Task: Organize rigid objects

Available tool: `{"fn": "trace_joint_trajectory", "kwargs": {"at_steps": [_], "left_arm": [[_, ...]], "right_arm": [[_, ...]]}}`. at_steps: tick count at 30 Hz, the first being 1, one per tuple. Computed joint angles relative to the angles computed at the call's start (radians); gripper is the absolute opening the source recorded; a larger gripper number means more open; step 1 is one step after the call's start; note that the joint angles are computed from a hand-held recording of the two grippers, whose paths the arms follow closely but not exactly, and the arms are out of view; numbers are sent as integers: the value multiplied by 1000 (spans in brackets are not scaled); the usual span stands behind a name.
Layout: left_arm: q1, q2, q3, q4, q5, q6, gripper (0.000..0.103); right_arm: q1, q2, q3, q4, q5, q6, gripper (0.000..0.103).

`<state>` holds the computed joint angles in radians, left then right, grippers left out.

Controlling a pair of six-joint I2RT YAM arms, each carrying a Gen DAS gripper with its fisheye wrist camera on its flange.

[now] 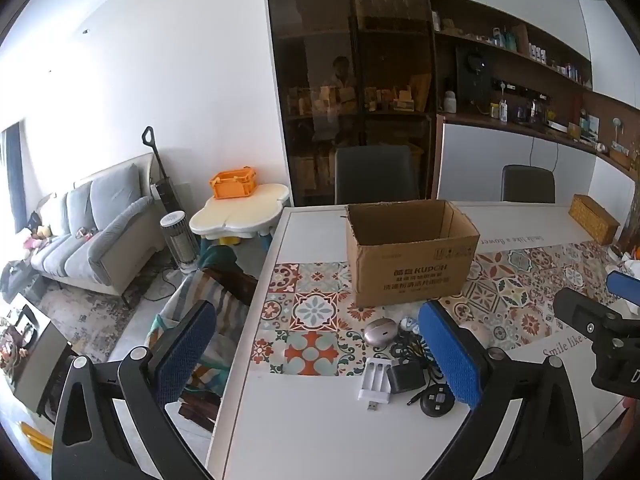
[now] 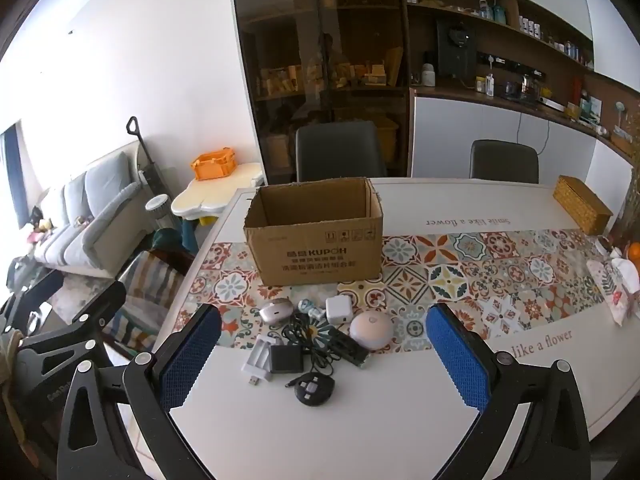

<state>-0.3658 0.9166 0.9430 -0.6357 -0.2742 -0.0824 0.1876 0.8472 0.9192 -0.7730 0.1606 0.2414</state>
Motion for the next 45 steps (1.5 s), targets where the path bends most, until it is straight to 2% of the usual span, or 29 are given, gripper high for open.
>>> {"fn": "trace_joint_trajectory", "kwargs": {"at_steps": [41,45], "left_arm": [[6,4,-4,16,7,-3,103],[4,3,-5,16,5,-4,103]], "right_arm": [[-52,10,-9,23,-42,-32,103],[-10,15,11,3,-10,-5,103]]}}
